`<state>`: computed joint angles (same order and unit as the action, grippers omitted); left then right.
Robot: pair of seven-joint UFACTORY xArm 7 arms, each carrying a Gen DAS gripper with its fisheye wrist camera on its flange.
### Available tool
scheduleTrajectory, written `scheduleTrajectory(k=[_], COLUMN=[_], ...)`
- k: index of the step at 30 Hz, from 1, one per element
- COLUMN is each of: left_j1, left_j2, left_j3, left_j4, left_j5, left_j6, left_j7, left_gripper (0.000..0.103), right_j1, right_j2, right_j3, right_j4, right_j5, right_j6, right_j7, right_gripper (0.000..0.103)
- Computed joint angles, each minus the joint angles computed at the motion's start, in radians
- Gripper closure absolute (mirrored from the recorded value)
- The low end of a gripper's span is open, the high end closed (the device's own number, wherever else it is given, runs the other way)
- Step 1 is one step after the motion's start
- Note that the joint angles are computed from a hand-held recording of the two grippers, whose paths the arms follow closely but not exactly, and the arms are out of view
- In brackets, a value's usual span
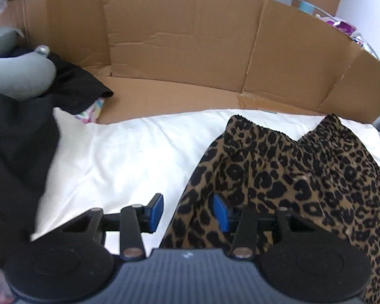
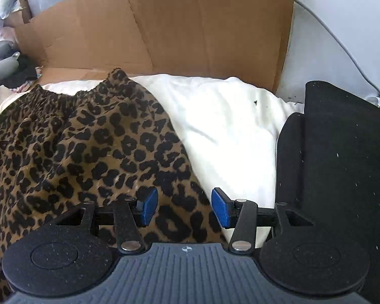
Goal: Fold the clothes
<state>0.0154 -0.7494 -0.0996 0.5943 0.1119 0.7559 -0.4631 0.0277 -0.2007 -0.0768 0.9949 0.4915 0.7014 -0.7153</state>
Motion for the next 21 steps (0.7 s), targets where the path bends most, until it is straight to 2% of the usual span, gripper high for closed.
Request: scheduleTrajectory(k=[4,8,14,21], left_j1=[0.015,0.017,0.002,-0.013], left_j2=[0.095,0.182,0.252,0.309], left_j3=[-0.016,-0.032,-0.025,-0.009], left_j4=[0.012,0.039,0.079,0.121], left_j5=[0.000,0.014,0.042,0.039], left_j6=[-0.088,-0.145,-0.169,-0.185], left_j7=[-0.048,-0.102,-0.119,-0.118], left_gripper=[0.056,0.056,0.057,0.058], right_j1=[-0.001,-0.002,-0.003,-0.003], right_j2=[0.078,0.160,0.251,0.335], right_j3=[0.005,0.042,0.088,0.129], right_j4=[0.073,0.155,0.246,0.359], right_j5=[0.025,0.018,0.040,0.039], right_j6=[0.038,0.056,0.033,0.053], right_j7=[0.024,0.044,0.080,0.120], right_gripper=[0.049,0.049,0.049,0.049])
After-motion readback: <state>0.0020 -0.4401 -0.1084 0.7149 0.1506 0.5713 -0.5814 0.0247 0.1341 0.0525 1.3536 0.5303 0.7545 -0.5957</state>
